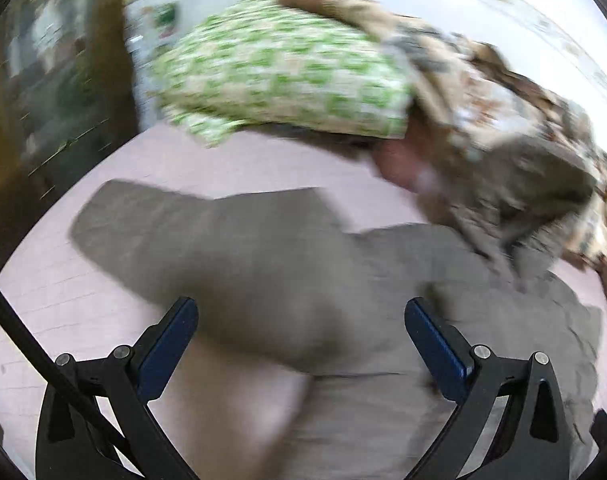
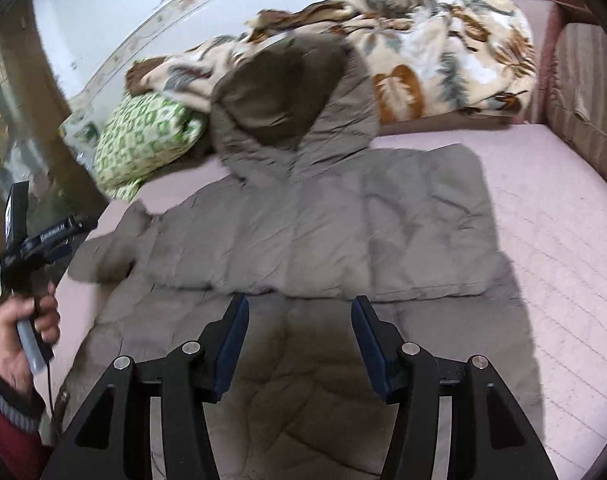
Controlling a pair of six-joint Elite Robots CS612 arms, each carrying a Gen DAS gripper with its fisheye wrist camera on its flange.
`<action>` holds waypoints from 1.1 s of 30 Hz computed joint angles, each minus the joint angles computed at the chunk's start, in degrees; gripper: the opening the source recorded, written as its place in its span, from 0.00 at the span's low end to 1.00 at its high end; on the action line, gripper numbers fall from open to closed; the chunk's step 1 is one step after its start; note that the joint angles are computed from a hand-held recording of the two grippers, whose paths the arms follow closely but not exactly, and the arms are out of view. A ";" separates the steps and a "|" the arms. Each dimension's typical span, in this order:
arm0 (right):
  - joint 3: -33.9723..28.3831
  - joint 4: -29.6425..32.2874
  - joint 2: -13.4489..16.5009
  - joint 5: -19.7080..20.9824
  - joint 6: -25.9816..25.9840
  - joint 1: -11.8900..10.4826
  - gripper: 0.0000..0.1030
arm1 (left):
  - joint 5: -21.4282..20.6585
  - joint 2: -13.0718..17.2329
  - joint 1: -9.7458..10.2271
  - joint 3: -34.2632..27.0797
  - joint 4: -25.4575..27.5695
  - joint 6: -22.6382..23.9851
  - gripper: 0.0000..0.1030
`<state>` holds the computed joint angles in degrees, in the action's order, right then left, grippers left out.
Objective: Fold large clothes
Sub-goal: 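Grasp the other sleeve cuff with the left gripper and lift it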
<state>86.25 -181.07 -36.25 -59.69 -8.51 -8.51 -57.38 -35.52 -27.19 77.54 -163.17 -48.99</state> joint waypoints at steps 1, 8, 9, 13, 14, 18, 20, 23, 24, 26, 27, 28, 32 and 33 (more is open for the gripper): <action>-0.10 0.16 0.08 -0.06 -1.03 0.22 0.56 | 0.36 -0.36 0.56 1.03 -0.03 -1.29 1.00; -0.91 -1.19 0.87 0.95 -1.21 0.54 0.56 | -4.23 -3.37 7.15 12.22 -9.87 -16.83 0.98; -0.96 -0.61 0.91 1.03 -1.94 0.61 0.56 | -5.58 -3.42 8.20 13.81 -13.34 -19.08 0.96; -1.40 0.00 1.29 0.91 -2.23 0.82 0.56 | -10.59 -2.03 11.42 16.93 -25.06 -25.65 0.77; -1.67 -0.09 1.46 0.73 -1.80 0.89 0.56 | -11.58 -1.44 12.11 17.15 -27.04 -27.23 0.75; -2.55 0.76 1.93 0.98 -1.30 1.12 0.56 | -12.14 0.77 13.39 16.83 -32.23 -30.35 0.72; -2.81 1.27 2.07 1.32 -1.38 1.17 0.56 | -11.05 1.63 13.61 16.10 -34.04 -30.19 0.72; -3.07 1.94 2.23 0.87 -2.04 1.34 0.56 | -10.15 3.21 13.97 13.55 -34.10 -28.19 0.72; -3.18 2.03 2.32 0.53 -2.12 1.40 0.56 | -8.79 3.54 13.89 12.54 -32.49 -27.47 0.72; -3.41 2.20 2.50 0.39 -1.77 1.37 0.56 | -7.04 4.27 14.06 10.32 -29.81 -25.61 0.72; -3.58 2.60 2.58 0.37 -1.90 1.34 0.56 | -6.44 4.57 14.13 9.10 -28.16 -24.72 0.72; -3.70 2.66 2.66 0.07 -1.87 1.35 0.56 | -5.63 4.65 14.11 8.55 -26.92 -24.25 0.66; -4.28 2.75 3.02 -0.72 -0.97 1.34 0.56 | -5.25 4.83 14.29 7.34 -23.91 -24.04 0.18; -4.39 2.61 3.11 -0.72 -0.62 1.32 0.56 | -4.49 4.60 14.07 7.62 -24.50 -23.39 0.17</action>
